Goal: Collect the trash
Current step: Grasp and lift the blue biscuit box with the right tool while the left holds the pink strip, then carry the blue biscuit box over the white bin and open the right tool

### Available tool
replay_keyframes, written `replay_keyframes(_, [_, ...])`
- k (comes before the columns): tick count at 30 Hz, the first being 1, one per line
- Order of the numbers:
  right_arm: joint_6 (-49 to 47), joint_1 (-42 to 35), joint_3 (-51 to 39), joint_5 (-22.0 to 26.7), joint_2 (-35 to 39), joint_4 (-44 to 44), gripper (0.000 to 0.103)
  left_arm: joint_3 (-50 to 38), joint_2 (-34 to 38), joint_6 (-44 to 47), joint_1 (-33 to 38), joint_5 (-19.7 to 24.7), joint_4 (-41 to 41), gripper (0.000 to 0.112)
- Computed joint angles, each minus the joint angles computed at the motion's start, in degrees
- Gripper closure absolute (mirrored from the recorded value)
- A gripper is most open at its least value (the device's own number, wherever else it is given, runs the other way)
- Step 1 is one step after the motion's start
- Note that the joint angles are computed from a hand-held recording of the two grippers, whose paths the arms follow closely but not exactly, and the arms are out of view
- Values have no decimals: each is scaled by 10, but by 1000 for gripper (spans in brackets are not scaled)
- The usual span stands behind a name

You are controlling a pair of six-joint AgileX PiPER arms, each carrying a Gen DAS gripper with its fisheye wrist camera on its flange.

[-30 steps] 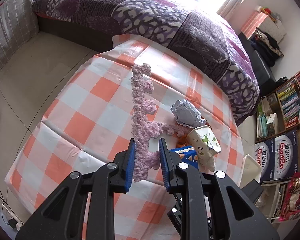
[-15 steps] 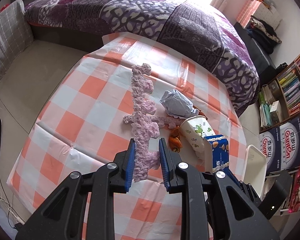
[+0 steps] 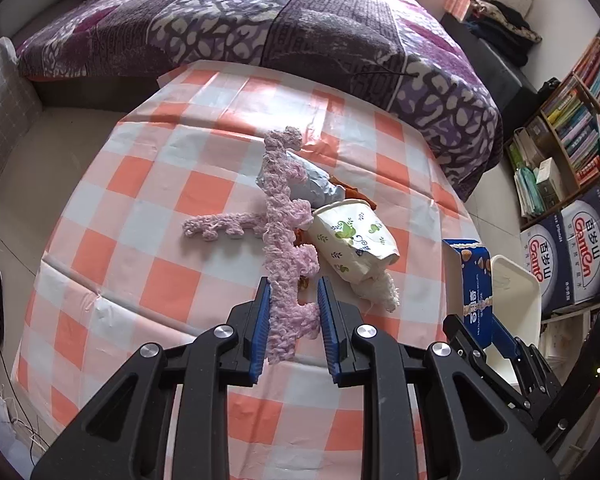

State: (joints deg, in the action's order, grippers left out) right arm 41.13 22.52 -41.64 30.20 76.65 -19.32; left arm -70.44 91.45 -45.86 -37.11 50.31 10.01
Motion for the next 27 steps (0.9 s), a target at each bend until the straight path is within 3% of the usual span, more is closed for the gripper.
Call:
replay_keyframes(13, [-154, -188, 27, -1, -47, 101, 49, -111, 103, -9, -93, 23, 11, 88])
replay_keyframes(27, [-315, -451, 20, 3, -54, 223, 47, -259, 220, 17, -172, 25, -4, 88])
